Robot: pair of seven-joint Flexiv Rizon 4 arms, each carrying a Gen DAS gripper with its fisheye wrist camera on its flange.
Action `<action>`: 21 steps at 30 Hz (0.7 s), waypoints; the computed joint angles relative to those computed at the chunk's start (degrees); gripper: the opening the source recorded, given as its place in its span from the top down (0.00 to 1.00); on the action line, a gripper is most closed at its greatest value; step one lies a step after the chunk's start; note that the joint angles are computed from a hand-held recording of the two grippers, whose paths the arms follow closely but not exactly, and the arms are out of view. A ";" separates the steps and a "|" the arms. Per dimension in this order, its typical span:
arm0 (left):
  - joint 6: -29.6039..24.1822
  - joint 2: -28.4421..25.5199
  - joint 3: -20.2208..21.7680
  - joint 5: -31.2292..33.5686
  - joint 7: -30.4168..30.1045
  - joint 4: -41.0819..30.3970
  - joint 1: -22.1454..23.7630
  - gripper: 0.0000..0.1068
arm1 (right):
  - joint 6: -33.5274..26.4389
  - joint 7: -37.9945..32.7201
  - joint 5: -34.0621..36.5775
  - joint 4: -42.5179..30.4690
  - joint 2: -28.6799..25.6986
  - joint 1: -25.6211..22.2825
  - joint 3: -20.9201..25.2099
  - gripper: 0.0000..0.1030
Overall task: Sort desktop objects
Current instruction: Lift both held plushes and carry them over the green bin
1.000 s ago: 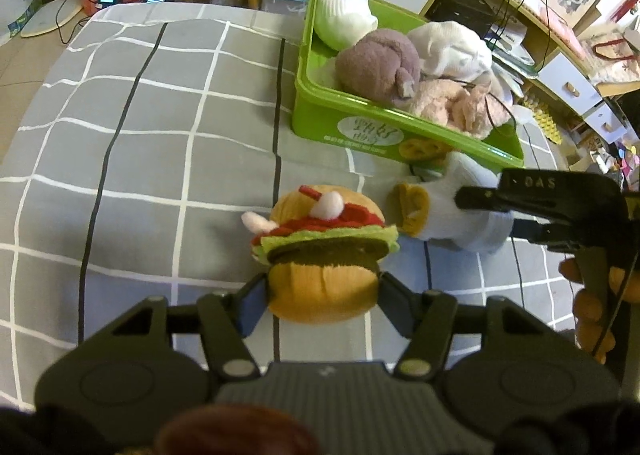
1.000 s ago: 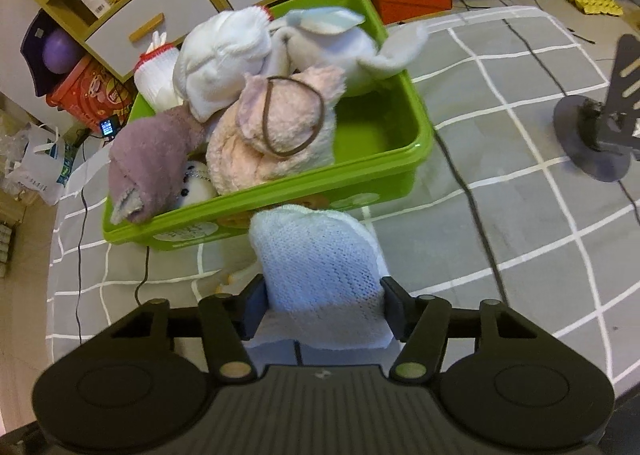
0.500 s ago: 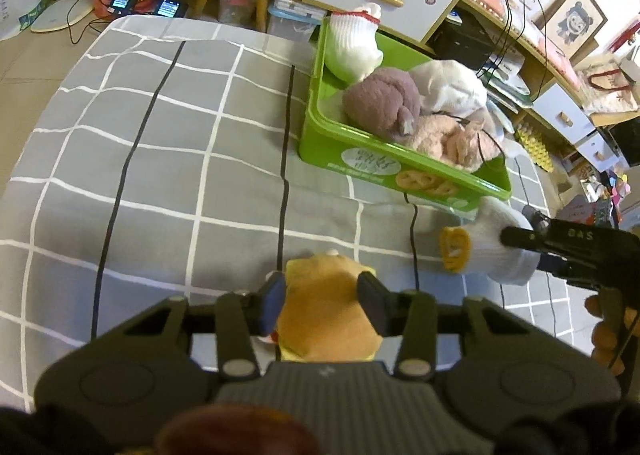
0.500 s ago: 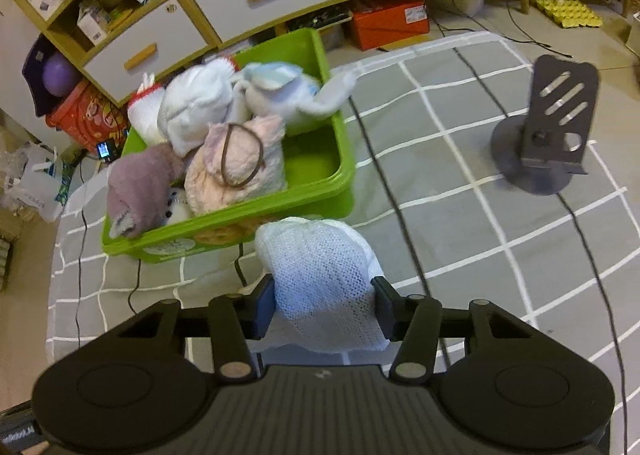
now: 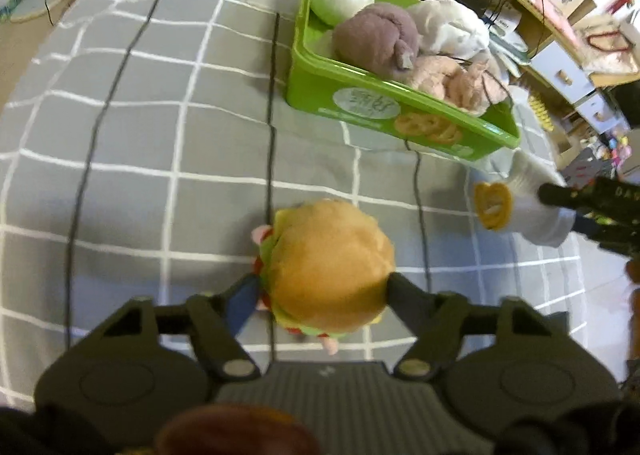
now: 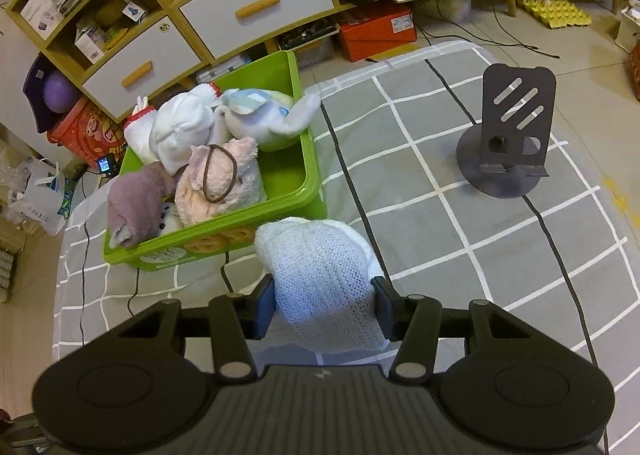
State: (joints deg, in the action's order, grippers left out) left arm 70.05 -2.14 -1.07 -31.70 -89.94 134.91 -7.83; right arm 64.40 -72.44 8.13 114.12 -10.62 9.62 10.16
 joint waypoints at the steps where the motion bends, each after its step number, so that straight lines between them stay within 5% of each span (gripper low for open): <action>1: 0.24 -0.04 0.14 2.02 -1.49 -0.27 0.00 0.41 | -0.03 -0.05 -0.03 0.02 0.00 -0.01 -0.02 0.50; 10: 3.36 0.70 -0.02 2.76 -2.38 -0.37 -0.35 0.50 | 0.79 -0.57 0.85 0.13 0.79 -0.33 0.10 0.50; 21: 10.11 3.78 2.08 4.36 -8.66 -0.20 1.30 0.50 | -0.09 -4.78 11.29 -3.20 1.76 -2.31 1.02 0.50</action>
